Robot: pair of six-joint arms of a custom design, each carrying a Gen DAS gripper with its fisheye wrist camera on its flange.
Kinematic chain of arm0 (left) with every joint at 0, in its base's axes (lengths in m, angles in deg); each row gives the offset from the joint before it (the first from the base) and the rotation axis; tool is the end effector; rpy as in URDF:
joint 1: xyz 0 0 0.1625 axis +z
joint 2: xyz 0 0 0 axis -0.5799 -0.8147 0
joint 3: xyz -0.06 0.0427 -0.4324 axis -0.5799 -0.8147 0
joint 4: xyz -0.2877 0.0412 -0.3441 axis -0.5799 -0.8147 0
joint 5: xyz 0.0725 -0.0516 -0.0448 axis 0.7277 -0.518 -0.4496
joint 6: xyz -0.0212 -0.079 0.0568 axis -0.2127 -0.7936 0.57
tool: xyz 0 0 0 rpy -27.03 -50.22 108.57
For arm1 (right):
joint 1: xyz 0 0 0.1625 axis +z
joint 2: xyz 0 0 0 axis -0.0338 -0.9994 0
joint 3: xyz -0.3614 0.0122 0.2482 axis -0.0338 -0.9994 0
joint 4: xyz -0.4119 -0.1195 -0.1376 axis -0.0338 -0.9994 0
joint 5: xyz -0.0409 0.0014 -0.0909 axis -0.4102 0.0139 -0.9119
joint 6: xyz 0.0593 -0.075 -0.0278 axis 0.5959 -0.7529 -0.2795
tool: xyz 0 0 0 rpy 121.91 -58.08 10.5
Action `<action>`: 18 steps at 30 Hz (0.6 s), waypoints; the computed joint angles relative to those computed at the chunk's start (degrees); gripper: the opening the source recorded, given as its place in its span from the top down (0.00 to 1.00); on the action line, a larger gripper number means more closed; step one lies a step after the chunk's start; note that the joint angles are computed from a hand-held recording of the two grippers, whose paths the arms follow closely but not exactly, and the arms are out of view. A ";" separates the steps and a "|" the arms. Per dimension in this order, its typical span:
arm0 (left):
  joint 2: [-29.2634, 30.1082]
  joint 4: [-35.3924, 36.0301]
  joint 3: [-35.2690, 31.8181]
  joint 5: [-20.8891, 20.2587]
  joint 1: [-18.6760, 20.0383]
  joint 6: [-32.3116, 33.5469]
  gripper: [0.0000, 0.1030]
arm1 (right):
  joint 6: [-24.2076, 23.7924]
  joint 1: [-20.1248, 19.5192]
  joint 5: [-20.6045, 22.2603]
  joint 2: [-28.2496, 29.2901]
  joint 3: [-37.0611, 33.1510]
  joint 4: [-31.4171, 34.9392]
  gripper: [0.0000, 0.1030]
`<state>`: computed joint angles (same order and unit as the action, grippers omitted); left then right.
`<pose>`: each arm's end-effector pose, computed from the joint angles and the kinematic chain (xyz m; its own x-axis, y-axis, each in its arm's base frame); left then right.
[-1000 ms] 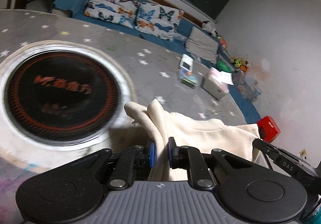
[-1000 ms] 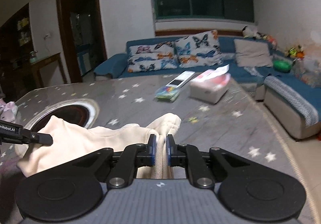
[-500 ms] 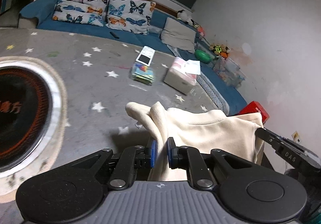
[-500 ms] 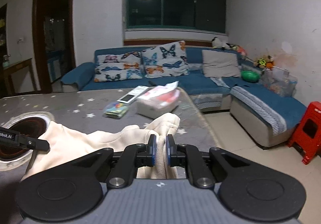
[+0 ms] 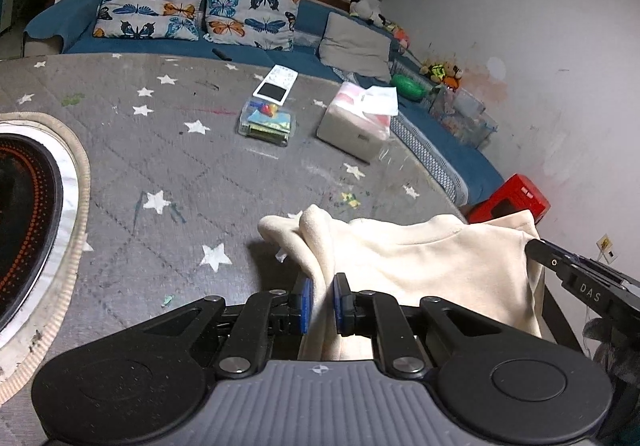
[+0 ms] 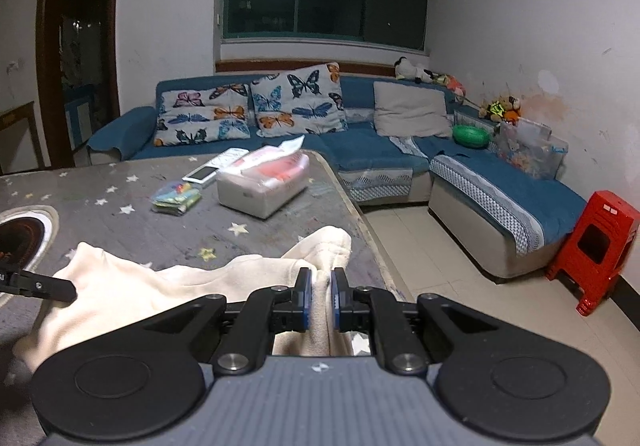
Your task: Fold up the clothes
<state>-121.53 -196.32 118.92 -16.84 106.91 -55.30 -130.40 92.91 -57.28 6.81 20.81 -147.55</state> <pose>-0.0544 -0.7546 0.1326 -0.9212 -0.1254 -0.3683 0.1997 0.6600 -0.7242 0.1298 -0.8216 0.0786 -0.6261 -0.3672 0.6878 -0.7624 0.4733 -0.4413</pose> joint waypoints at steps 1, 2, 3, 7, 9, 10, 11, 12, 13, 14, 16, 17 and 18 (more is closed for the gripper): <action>0.12 0.24 -0.13 0.14 0.07 -0.02 0.88 | 0.01 -0.05 -0.30 0.34 -0.51 0.29 0.91; 0.23 0.49 -0.27 0.29 0.14 -0.05 0.88 | 0.01 -0.10 -0.60 0.68 -1.01 0.55 0.91; 0.32 0.71 -0.35 0.42 0.22 -0.06 0.88 | -0.01 -0.16 -0.95 0.98 -1.42 0.74 0.91; 0.53 1.66 -0.45 0.93 0.49 0.02 0.87 | -0.18 -0.44 -2.64 2.27 -3.20 1.87 0.91; 0.60 2.11 -0.51 1.10 0.63 -0.11 0.87 | -0.10 -0.65 -3.71 2.99 -4.19 2.41 0.91; 0.62 2.33 -0.56 1.19 0.69 -0.21 0.87 | 0.03 -0.75 -4.51 3.54 -4.94 2.87 0.91; 0.65 2.55 -0.61 1.30 0.73 -0.31 0.86 | 0.20 -0.81 -5.30 3.91 -5.45 3.39 0.91; 0.65 2.72 -0.65 1.42 0.73 -0.34 0.85 | 0.36 -0.86 -6.05 4.25 -5.92 3.81 0.90; 0.64 2.89 -0.69 1.55 0.73 -0.36 0.85 | 0.44 -0.85 -6.73 4.48 -6.18 3.91 0.90; 0.63 2.94 -0.71 1.77 0.66 -0.20 0.83 | 0.53 -0.83 -7.41 4.74 -6.49 4.03 0.90; 0.64 2.60 -0.62 2.34 0.49 0.63 0.76 | 1.25 -0.90 -7.58 4.63 -6.44 4.27 0.88; 0.67 2.31 -0.60 2.61 0.42 1.15 0.68 | 1.66 -0.94 -7.26 4.38 -6.18 4.34 0.88; 0.70 1.99 -0.56 2.91 0.34 1.58 0.64 | 1.69 -0.88 -6.82 4.10 -5.84 4.33 0.88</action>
<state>-120.83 -194.34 118.36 -13.93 107.25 -53.72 -128.70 92.03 -64.10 10.92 14.97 -143.22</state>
